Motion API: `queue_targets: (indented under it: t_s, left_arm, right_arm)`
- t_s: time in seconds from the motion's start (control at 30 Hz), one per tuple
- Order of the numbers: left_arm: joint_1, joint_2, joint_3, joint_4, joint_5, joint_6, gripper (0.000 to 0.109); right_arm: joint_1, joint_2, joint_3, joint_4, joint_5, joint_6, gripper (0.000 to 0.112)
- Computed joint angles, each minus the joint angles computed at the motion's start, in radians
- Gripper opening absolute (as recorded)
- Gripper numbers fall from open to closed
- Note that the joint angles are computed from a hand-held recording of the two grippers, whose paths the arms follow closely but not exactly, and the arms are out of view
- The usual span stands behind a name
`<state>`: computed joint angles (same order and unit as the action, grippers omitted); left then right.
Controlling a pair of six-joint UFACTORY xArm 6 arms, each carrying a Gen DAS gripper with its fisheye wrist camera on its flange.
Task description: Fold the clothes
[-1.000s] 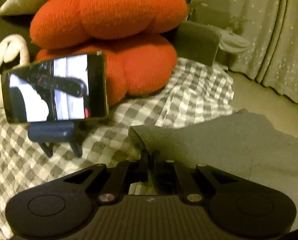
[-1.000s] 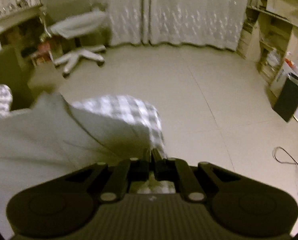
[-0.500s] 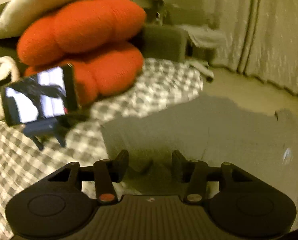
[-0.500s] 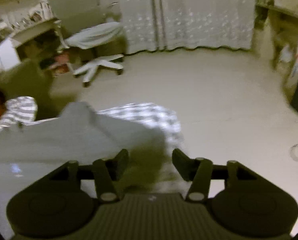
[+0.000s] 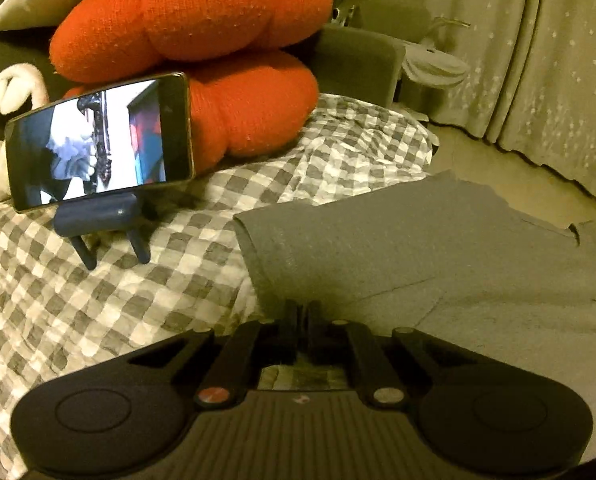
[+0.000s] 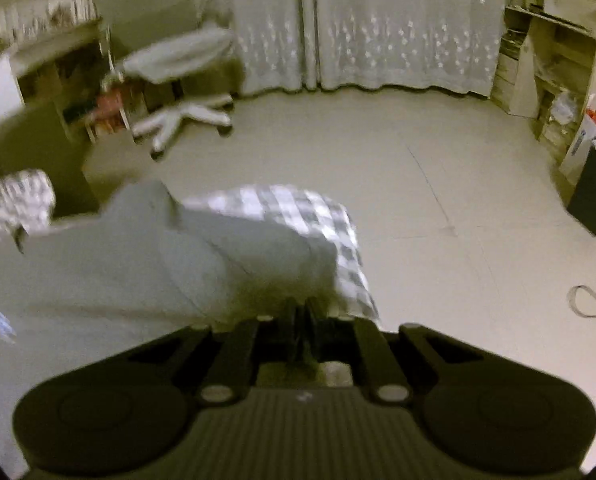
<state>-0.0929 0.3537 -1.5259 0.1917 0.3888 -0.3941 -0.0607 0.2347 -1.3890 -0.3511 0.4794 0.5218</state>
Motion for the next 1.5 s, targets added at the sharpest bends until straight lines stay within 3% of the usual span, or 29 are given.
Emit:
queue_targets:
  t_s: [0.1,0.17,0.23,0.3,0.4,0.6,0.8,1.07,1.1,1.2,1.33,1.5]
  left_arm:
    - [0.001,-0.009,0.008,-0.082,-0.002,0.095,0.013]
    - [0.001,-0.046,0.045,-0.013,-0.012,0.066,0.024]
    - [0.004,-0.093,0.096,0.046,-0.026,0.039,0.033]
    - [0.004,-0.153,0.156,0.043,-0.025,0.036,0.033]
    - [-0.01,-0.264,0.266,-0.025,-0.011,0.079,0.033]
    - [-0.086,-0.556,0.554,-0.165,0.036,0.158,0.033]
    - [-0.14,-0.776,0.802,-0.181,0.034,0.131,0.033]
    - [-0.195,-0.879,0.915,-0.007,0.05,0.026,0.033]
    - [-0.198,-0.884,0.922,0.002,0.05,0.021,0.032]
    - [-0.203,-0.906,0.939,0.022,0.056,0.014,0.021]
    - [-0.202,-0.949,0.969,-0.027,0.07,0.051,0.018]
    - [-0.205,-0.973,0.992,-0.077,0.084,0.089,0.019]
  right_arm:
    - [-0.004,0.018,-0.016,0.014,0.008,0.004,0.008]
    - [0.004,0.007,-0.017,-0.011,0.018,0.017,0.013]
    - [0.017,-0.02,-0.001,-0.062,0.025,0.009,0.037]
    - [0.029,-0.079,0.056,-0.12,-0.011,-0.014,0.047]
    - [0.055,-0.205,0.164,-0.109,-0.058,-0.084,0.052]
    - [0.143,-0.54,0.48,0.096,-0.119,-0.308,0.054]
    - [0.24,-0.922,0.798,0.311,-0.031,-0.472,0.054]
    - [0.413,-1.193,1.019,0.229,0.096,-0.438,0.051]
    - [0.433,-1.186,1.02,0.17,0.11,-0.394,0.048]
    - [0.47,-1.151,1.007,-0.017,0.16,-0.239,0.013]
    - [0.45,-1.284,1.043,-0.027,0.184,-0.13,0.009]
    - [0.241,-1.522,1.098,0.28,0.235,-0.162,0.009]
